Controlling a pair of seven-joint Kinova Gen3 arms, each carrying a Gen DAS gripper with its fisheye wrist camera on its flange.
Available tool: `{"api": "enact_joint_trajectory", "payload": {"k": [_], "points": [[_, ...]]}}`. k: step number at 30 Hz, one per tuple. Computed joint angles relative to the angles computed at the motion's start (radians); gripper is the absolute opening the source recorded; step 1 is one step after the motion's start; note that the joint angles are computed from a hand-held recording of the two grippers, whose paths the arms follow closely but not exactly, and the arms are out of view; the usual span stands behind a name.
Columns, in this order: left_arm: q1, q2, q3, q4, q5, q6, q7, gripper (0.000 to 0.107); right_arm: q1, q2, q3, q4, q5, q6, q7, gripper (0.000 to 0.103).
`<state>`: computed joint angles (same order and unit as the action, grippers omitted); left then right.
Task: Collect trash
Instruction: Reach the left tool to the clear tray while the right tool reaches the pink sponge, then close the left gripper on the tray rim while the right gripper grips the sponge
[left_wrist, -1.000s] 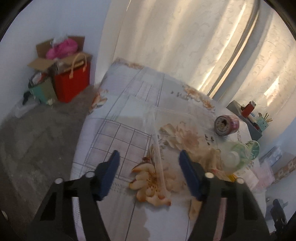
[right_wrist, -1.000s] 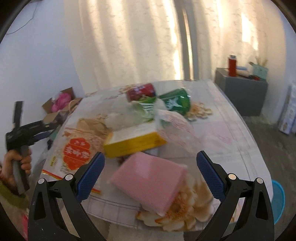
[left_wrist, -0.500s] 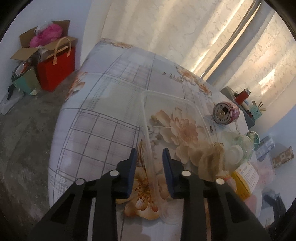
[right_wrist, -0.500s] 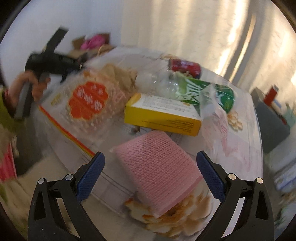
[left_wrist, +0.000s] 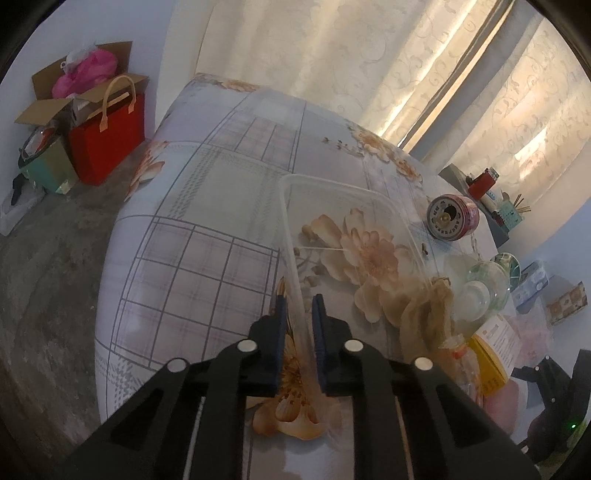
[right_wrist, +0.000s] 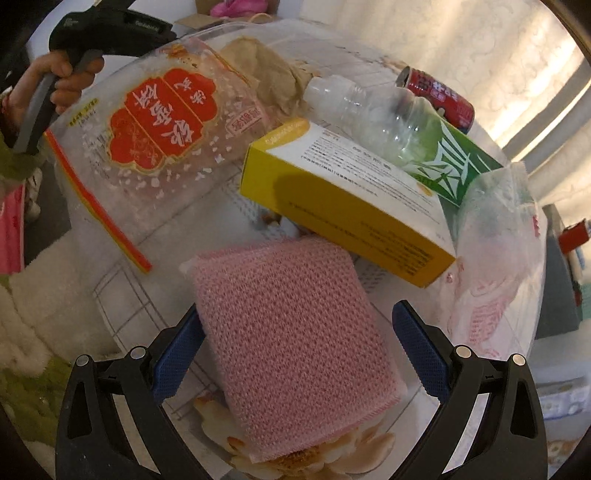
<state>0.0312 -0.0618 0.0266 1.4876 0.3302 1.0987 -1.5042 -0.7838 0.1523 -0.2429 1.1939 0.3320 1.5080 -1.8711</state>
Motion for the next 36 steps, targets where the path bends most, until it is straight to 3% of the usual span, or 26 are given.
{"api": "enact_joint_trajectory", "payload": {"k": [2,4,10,15,24,36], "points": [[0.002,-0.004,0.004,0.0,-0.015,-0.007,0.008,0.007,-0.002,0.01,0.001,-0.009,0.005,0.002,0.002,0.093],[0.002,-0.013,0.002,0.007,-0.015,-0.019,0.013,0.003,-0.001,0.009,0.001,-0.011,-0.004,-0.003,0.01,0.083],[0.007,-0.048,0.005,0.027,-0.047,-0.069,0.035,0.003,-0.048,0.023,-0.001,-0.026,0.061,0.012,0.006,0.078],[0.01,-0.079,0.014,0.033,-0.095,-0.107,0.072,0.003,-0.087,0.019,-0.007,-0.05,0.112,0.032,-0.011,0.077],[0.02,-0.144,0.075,0.037,-0.289,-0.176,0.184,0.003,-0.17,0.003,-0.035,-0.092,0.18,0.114,-0.064,0.076],[0.011,-0.238,0.071,0.051,-0.33,-0.215,0.232,0.003,-0.191,-0.075,-0.069,-0.072,0.285,0.089,-0.233,0.076]]}}
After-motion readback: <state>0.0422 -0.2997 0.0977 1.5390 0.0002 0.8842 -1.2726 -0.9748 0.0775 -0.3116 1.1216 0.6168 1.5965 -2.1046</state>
